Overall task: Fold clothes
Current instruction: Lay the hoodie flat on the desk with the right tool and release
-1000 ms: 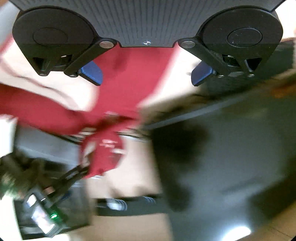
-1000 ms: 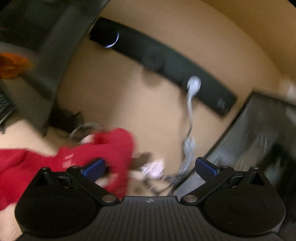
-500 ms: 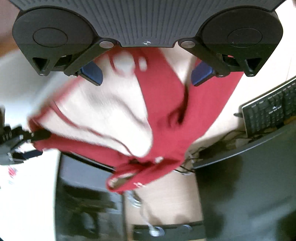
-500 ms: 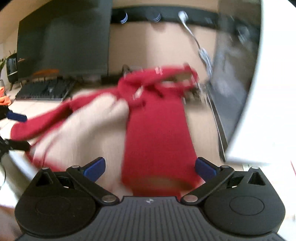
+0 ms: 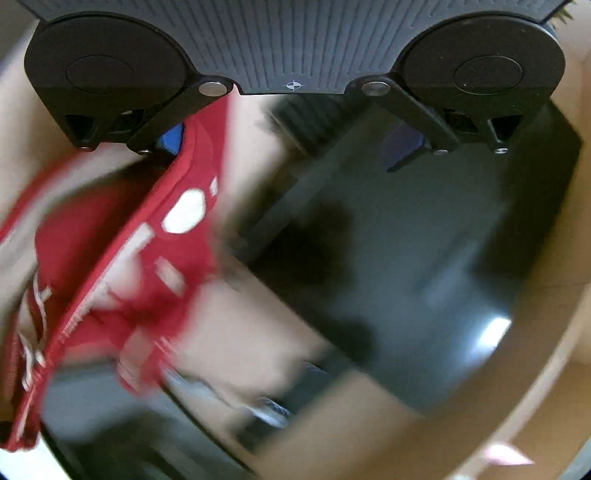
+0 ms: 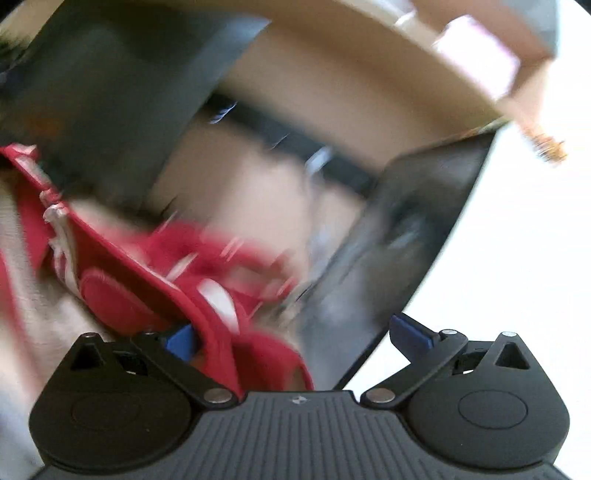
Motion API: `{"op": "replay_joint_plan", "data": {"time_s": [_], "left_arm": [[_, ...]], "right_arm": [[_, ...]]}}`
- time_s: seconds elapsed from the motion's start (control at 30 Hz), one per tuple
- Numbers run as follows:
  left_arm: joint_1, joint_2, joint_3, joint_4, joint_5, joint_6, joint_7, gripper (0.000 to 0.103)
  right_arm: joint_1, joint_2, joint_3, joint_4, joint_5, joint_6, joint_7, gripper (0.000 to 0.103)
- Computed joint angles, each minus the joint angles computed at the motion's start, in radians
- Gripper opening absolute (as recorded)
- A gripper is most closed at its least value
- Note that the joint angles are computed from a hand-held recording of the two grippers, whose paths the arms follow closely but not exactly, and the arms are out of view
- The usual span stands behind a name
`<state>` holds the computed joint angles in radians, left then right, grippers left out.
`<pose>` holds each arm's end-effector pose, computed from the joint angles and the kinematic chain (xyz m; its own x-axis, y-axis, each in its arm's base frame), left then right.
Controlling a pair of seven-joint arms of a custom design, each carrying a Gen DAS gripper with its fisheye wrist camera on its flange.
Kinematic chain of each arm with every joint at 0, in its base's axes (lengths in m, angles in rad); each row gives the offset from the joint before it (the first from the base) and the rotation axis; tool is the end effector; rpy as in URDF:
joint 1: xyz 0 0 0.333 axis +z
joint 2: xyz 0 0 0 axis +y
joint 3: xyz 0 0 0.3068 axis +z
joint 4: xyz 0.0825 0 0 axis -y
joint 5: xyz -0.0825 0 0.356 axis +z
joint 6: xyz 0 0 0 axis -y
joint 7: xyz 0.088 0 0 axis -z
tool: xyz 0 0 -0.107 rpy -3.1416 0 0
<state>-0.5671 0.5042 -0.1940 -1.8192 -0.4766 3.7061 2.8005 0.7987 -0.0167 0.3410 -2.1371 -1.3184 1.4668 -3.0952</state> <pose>0.5263 -0.3835 0.4335 -0.4939 -0.5367 -0.6841 0.1893 0.7015 -0.6871 0.2992 0.3844 0.4612 -0.4623 -0.7303 0.5029 -0.4134 -0.3243 -0.8508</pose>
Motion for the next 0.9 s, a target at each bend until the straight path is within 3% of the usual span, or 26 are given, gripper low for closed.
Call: {"op": "replay_joint_plan", "data": {"time_s": [0.07,0.13,0.17,0.27,0.33,0.4,0.5,0.57,0.6,0.63,0.67,0.8,0.83,0.9], "left_arm": [[0.051,-0.035,-0.038,-0.028,0.037,-0.014,-0.071,0.103],[0.002,-0.047,0.015,-0.068,-0.029,-0.054,-0.02,0.103],[-0.045,-0.054,0.065,-0.088,-0.088,-0.094,0.039,0.103],[-0.272,-0.061,0.311,-0.127,-0.308,-0.251,0.245,0.103],[-0.331,-0.085,0.393,-0.174,-0.311,-0.305,0.266,0.103],[-0.283,-0.135,0.37,-0.211,-0.273,-0.378,0.259,0.103],[-0.037,-0.237,0.178,-0.164,-0.379,-0.739,0.322,0.103],[0.096,-0.27,0.104,-0.11,-0.436,-1.002,0.313,0.103],[0.128,-0.263,0.089,-0.075,-0.496,-1.076,0.341,0.103],[0.134,-0.246,0.079,-0.04,-0.558,-1.094,0.365,0.103],[0.166,-0.226,0.035,-0.004,-0.606,-1.095,0.377,0.103],[0.154,-0.017,-0.069,0.228,-0.723,-0.951,0.325,0.103],[0.123,0.043,-0.074,0.292,-0.702,-0.892,0.265,0.103],[0.019,0.189,-0.001,0.446,-0.557,-0.813,0.04,0.103]], "right_arm": [[0.006,0.0,0.005,0.001,-0.011,-0.004,-0.027,0.103],[0.003,0.004,-0.002,-0.004,0.055,0.066,-0.055,0.103],[-0.003,0.008,-0.009,-0.009,0.123,0.124,-0.072,0.103],[-0.024,0.014,-0.029,-0.041,0.327,0.303,-0.145,0.103],[-0.026,-0.013,-0.027,-0.074,0.401,0.372,-0.167,0.103],[-0.034,-0.106,-0.029,-0.15,0.449,0.49,-0.148,0.103],[-0.066,-0.245,-0.023,-0.243,0.469,0.625,-0.072,0.103],[-0.101,-0.311,-0.004,-0.277,0.442,0.662,0.012,0.103],[-0.124,-0.336,0.007,-0.288,0.416,0.681,0.067,0.103],[-0.152,-0.353,0.02,-0.299,0.375,0.705,0.141,0.103],[-0.179,-0.37,0.035,-0.311,0.329,0.725,0.229,0.103],[-0.304,-0.316,0.044,-0.299,0.095,0.809,0.527,0.103],[-0.327,-0.273,0.036,-0.279,0.027,0.818,0.588,0.103],[-0.355,-0.156,-0.004,-0.217,-0.095,0.851,0.705,0.103]]}}
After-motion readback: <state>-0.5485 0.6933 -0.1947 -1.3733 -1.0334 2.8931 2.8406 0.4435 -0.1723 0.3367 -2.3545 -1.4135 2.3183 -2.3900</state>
